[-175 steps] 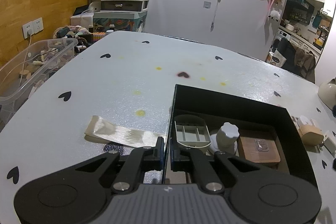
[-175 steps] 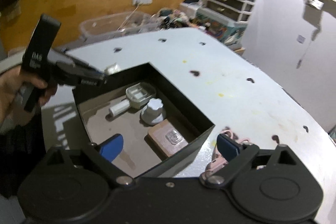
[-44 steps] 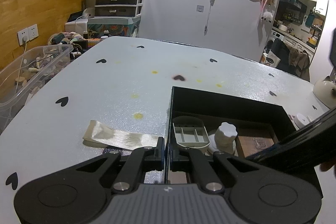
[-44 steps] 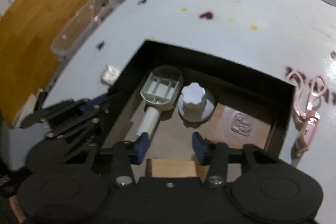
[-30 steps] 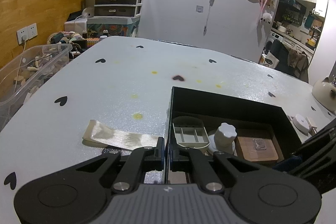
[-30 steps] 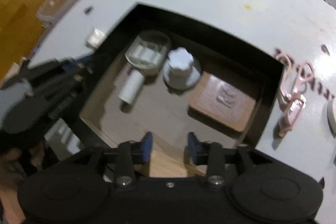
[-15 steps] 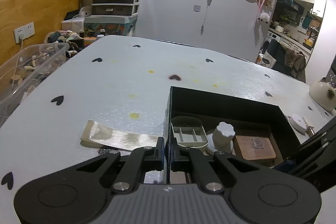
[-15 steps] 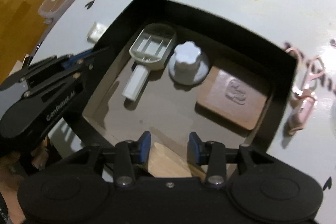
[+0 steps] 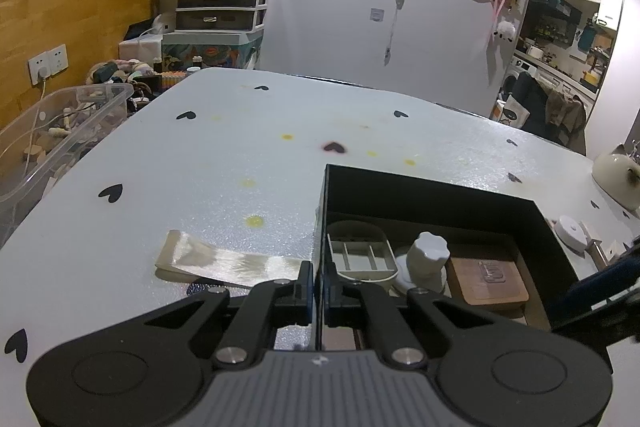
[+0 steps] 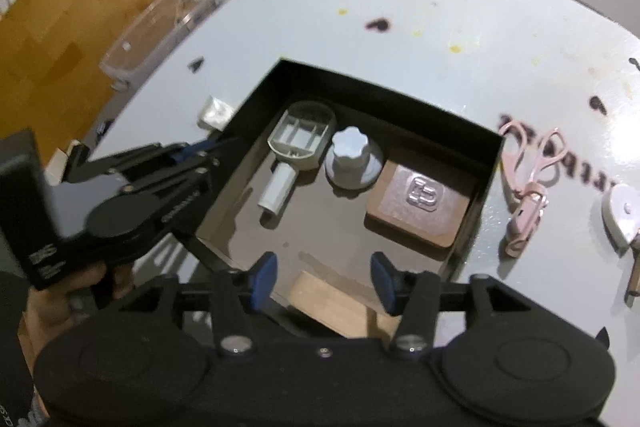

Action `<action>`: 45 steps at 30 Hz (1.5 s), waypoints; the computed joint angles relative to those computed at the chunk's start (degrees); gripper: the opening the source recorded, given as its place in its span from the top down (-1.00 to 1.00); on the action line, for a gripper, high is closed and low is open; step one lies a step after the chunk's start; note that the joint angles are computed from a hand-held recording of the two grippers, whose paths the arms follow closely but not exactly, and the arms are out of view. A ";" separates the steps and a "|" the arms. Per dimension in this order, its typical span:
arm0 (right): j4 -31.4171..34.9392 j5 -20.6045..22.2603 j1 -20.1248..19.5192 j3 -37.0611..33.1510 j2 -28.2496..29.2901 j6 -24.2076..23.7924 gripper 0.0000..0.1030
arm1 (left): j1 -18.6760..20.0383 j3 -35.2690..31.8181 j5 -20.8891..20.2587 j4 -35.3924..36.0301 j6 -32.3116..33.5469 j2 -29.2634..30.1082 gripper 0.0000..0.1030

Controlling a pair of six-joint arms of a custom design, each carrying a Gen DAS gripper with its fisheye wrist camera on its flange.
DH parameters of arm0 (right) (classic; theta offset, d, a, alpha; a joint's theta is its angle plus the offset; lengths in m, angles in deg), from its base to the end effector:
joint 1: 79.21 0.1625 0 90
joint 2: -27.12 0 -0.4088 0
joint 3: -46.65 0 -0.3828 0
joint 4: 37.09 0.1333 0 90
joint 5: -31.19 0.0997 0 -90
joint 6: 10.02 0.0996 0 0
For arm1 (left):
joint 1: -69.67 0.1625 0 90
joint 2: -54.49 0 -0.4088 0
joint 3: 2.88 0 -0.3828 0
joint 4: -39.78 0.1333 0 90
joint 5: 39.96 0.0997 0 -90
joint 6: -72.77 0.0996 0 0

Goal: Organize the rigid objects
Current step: 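Lower the oval block into the box and open the right gripper, then withdraw the right gripper and move it to the white rectangular block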

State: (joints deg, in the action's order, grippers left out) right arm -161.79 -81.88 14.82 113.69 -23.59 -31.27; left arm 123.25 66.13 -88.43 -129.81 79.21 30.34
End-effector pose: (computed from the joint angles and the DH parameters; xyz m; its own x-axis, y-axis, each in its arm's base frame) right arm 0.1467 -0.7412 0.3157 -0.8393 -0.2886 0.4608 -0.3979 0.9035 -0.1589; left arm -0.2960 -0.7370 0.0553 -0.7667 0.2138 -0.6054 0.5776 0.6414 -0.5050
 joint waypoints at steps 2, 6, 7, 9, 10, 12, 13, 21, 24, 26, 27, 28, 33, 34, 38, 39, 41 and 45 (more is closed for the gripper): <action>-2.64 0.85 -0.04 2.24 -1.69 -0.89 -0.27 | -0.08 -0.06 0.20 -0.01 -0.08 0.08 0.93; -9.51 2.79 -0.46 6.92 -4.75 -2.61 -0.63 | -0.20 -0.14 0.53 0.09 -0.27 0.16 0.93; -11.30 3.36 -0.62 8.26 -5.58 -3.22 -0.65 | -0.22 -0.17 0.61 0.13 -0.26 0.19 0.93; -14.98 4.40 -0.96 11.03 -7.28 -4.59 -0.79 | -0.26 -0.15 0.69 0.19 -0.29 0.17 0.93; -16.93 4.87 -1.14 12.35 -8.01 -5.38 -0.84 | -0.27 -0.15 0.68 0.17 -0.32 0.18 0.93; -21.54 6.51 -1.69 15.48 -9.74 -7.44 -0.94 | -0.27 -0.17 0.69 0.21 -0.33 0.17 0.93; -23.42 7.03 -1.92 16.73 -10.38 -8.38 -0.95 | -0.27 -0.17 0.69 0.21 -0.33 0.17 0.93; -35.77 11.21 -4.58 25.47 -14.47 -12.32 -1.00 | -0.34 -0.23 0.97 0.32 -0.72 0.21 0.93; -41.90 12.27 -5.70 28.79 -15.42 -13.62 -1.00 | -0.33 -0.22 0.96 0.35 -0.73 0.19 0.93; -46.81 13.01 -6.56 31.08 -15.96 -14.58 -1.00 | -0.34 -0.20 0.99 0.34 -0.69 0.19 0.93; -49.26 13.43 -7.04 32.15 -16.15 -14.95 -1.00 | -0.33 -0.21 1.03 0.32 -0.65 0.19 0.93; -51.17 13.80 -7.58 33.12 -16.41 -15.23 -1.00 | -0.33 -0.21 1.03 0.32 -0.65 0.19 0.93; -58.06 14.82 -10.33 36.55 -17.17 -15.87 -1.00 | -0.34 -0.07 1.36 -0.01 -0.95 0.21 0.93; -60.22 14.96 -10.89 37.30 -17.10 -16.02 -1.00 | -0.38 -0.09 1.47 -0.02 -1.01 0.26 0.93; -67.08 14.27 -12.95 39.57 -16.90 -16.17 -1.00 | -0.46 0.24 1.50 -0.32 -1.23 0.11 0.93; -68.21 14.28 -13.56 39.95 -16.95 -15.58 -1.00 | -0.50 0.26 1.54 -0.33 -1.25 0.10 0.93; -70.25 14.66 -14.83 40.41 -16.97 -14.22 -1.00 | -0.51 0.36 1.56 -0.34 -1.17 0.02 0.93; -70.80 11.44 -16.32 39.18 -16.56 -12.58 -1.00 | -0.54 0.26 1.61 -0.30 -1.19 0.09 0.93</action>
State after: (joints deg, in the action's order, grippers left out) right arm -232.60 -70.44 -1.50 152.87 -40.14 -43.84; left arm 122.71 66.39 -86.83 -130.10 78.02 30.43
